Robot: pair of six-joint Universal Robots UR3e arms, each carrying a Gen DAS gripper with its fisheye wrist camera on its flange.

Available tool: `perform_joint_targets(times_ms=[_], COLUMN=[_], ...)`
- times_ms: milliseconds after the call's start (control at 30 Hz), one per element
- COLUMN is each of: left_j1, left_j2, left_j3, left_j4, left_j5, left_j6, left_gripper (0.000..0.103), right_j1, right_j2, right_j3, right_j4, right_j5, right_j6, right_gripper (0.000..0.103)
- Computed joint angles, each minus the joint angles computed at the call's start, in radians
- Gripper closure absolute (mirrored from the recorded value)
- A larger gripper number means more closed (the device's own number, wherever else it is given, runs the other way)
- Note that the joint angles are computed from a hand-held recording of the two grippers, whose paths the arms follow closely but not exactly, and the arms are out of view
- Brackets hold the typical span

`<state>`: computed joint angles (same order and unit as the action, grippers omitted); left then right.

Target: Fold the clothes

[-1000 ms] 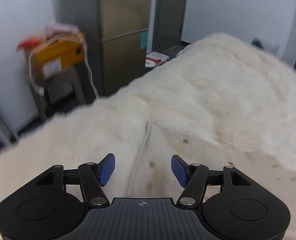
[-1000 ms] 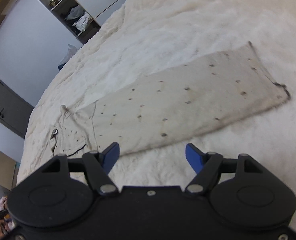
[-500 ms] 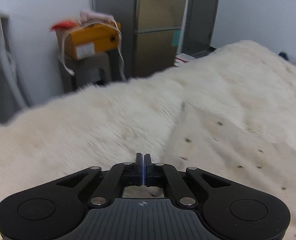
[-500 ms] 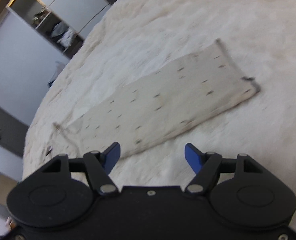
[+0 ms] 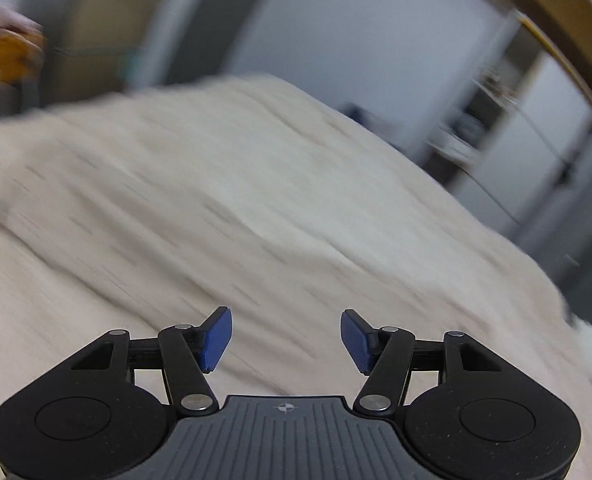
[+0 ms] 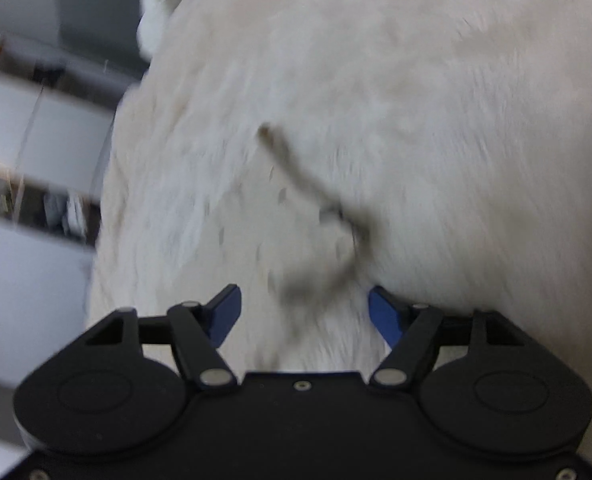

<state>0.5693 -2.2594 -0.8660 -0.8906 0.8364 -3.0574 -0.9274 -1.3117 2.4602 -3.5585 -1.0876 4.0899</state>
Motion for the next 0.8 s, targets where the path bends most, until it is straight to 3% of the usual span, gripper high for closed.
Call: perform_joint_targets(times_ms=[67,100,133,167,300,400,533,600,667,733,800], left_j1=[-0.045,-0.056,-0.067,-0.079,-0.107,-0.112,-0.119,-0.119,-0.113,-0.109,-0.103], left_j2=[0.1,0.128,0.17,0.208,0.32,0.326,0.284,0.282,0.263,0.255,0.259], left_j3=[-0.181,-0.231,-0.309,-0.381,-0.571,-0.589,-0.51,-0.497,-0.463,-0.428,-0.411], left_j4=[-0.006,0.0,0.013,0.024,0.03,0.06,0.039,0.034,0.015,-0.022,-0.047], left_j5=[0.016,0.022,0.028,0.035,0.087,0.122,0.145,0.148,0.149,0.149,0.146], left_j6=[0.105,0.124,0.154,0.181,0.246,0.234,0.223,0.227,0.248,0.271,0.296], left_gripper=[0.046,0.046,0.046,0.046,0.046,0.046,0.046,0.046,0.046,0.046,0.046], right_j1=[0.032,0.046,0.053,0.057,0.052,0.041,0.02,-0.001,0.005,0.037,0.015], right_j2=[0.117,0.151,0.175,0.196,0.233,0.241,0.258,0.282,0.304,0.329,0.338], right_j3=[-0.095,-0.158,-0.223,-0.283,-0.564,-0.762,-0.85,-0.797,-0.743,-0.723,-0.671], right_j4=[-0.066,-0.037,0.006,0.049,0.241,0.326,0.288,0.188,0.191,0.268,0.278], right_j5=[-0.057,-0.077,-0.089,-0.096,-0.099,-0.059,-0.009,0.002,-0.072,-0.247,-0.301], right_j6=[0.045,0.031,0.013,-0.003,-0.12,-0.245,-0.343,-0.346,-0.406,-0.487,-0.51], right_gripper=[0.07,0.077,0.093,0.098,0.1,0.101,0.101,0.101,0.103,0.098,0.098])
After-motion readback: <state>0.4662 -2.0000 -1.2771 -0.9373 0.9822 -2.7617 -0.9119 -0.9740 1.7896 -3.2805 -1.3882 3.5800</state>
